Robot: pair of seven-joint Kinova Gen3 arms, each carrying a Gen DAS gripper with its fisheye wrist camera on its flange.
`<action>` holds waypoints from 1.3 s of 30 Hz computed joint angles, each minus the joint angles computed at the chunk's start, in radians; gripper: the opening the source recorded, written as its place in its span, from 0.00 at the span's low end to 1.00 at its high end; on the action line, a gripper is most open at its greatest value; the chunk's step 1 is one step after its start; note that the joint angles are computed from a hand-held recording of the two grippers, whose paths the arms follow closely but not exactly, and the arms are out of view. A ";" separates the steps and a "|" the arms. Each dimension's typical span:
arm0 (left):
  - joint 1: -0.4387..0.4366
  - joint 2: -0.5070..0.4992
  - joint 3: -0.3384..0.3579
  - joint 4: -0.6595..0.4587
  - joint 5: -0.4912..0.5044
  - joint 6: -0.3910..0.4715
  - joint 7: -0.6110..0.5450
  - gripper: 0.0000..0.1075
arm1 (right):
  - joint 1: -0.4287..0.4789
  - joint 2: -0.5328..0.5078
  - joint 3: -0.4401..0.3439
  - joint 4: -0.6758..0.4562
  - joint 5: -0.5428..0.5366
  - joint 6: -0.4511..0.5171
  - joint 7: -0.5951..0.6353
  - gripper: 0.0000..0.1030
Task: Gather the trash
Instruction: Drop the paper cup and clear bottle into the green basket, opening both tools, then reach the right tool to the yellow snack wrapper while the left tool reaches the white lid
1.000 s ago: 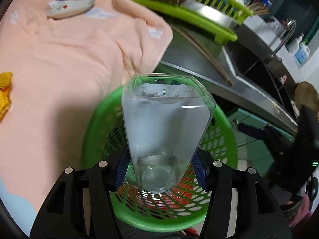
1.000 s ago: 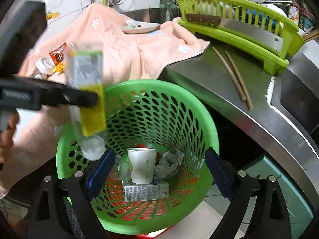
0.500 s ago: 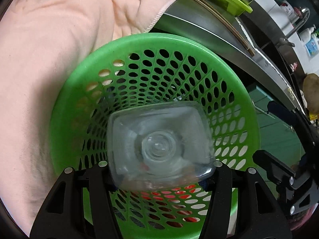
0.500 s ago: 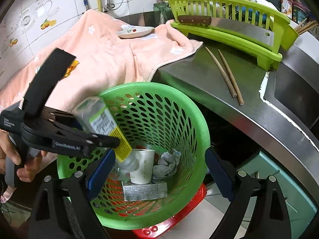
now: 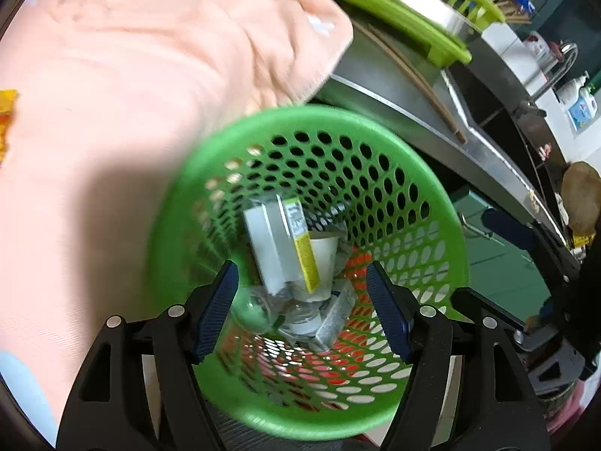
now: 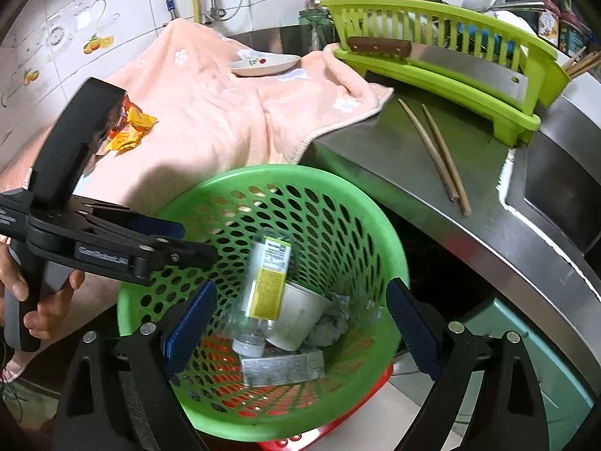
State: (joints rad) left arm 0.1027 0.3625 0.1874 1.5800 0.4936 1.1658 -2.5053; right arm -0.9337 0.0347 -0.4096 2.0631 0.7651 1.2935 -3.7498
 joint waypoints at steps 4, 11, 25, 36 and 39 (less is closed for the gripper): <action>-0.059 -0.033 -0.013 -0.009 0.047 0.017 -0.044 0.65 | 0.019 0.005 0.016 -0.023 0.029 -0.025 0.047 0.86; -0.159 -0.056 -0.059 -0.062 0.117 0.039 -0.067 0.65 | 0.076 0.033 0.063 -0.095 0.098 -0.124 0.197 0.86; -0.332 0.020 -0.097 -0.279 0.160 0.040 0.034 0.65 | 0.175 0.150 0.197 -0.280 0.158 -0.410 0.463 0.85; -0.396 0.149 -0.067 -0.494 0.134 0.097 0.183 0.65 | 0.232 0.295 0.323 -0.456 0.051 -0.602 0.692 0.85; -0.396 0.180 -0.055 -0.542 0.122 0.112 0.213 0.65 | 0.246 0.338 0.348 -0.518 0.002 -0.629 0.770 0.85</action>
State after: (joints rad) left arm -0.2935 0.5426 0.1323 1.0377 0.6160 1.2778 -2.2922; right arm -0.6881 0.3731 -0.0619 1.5448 0.7674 0.6644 -2.9800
